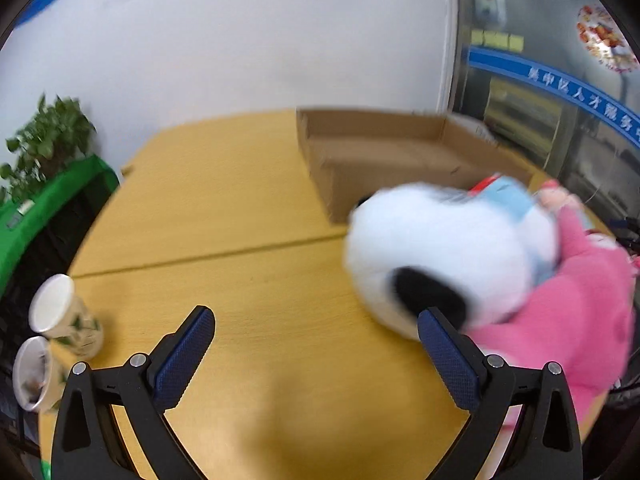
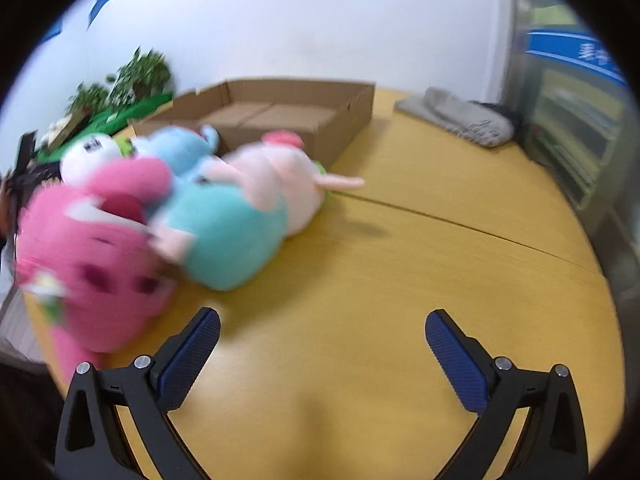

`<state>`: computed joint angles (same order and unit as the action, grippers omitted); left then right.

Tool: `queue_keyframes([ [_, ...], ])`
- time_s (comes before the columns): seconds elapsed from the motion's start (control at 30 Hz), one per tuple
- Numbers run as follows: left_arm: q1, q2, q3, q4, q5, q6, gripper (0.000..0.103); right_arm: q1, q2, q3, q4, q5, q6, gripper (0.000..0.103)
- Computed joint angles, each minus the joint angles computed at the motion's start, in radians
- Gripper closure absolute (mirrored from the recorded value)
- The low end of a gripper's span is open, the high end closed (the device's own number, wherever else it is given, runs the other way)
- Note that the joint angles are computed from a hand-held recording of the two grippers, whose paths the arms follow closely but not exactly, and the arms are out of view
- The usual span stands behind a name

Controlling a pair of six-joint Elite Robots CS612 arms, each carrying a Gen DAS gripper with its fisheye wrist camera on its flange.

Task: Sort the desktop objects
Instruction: 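Move both tools toward the pile of plush toys on the table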

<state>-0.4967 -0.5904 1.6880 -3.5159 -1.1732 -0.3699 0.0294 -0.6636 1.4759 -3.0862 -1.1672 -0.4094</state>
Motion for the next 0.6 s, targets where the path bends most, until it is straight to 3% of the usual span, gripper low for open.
queue_keyframes([
  [0.1,-0.052,-0.089,0.064,-0.052,-0.013,0.036,0.000,0.011,-0.041,0.087,-0.148,0.041,0.095,0.000],
  [0.2,-0.074,-0.114,0.027,-0.057,-0.084,0.077,0.000,0.044,-0.055,0.138,-0.282,-0.001,0.186,0.000],
  [0.33,-0.062,-0.206,0.070,-0.029,-0.247,0.043,0.000,0.069,-0.065,0.161,-0.279,0.070,0.310,0.000],
  [0.37,-0.065,-0.202,0.041,0.001,-0.266,0.033,0.000,0.080,-0.068,0.170,-0.287,0.064,0.323,0.000],
  [0.47,-0.096,-0.228,0.039,0.074,-0.239,0.023,0.000,0.109,-0.081,0.194,-0.323,0.030,0.348,0.000],
  [0.6,-0.116,-0.253,0.065,0.108,-0.167,-0.023,0.000,0.135,-0.094,0.202,-0.265,-0.035,0.367,0.000],
])
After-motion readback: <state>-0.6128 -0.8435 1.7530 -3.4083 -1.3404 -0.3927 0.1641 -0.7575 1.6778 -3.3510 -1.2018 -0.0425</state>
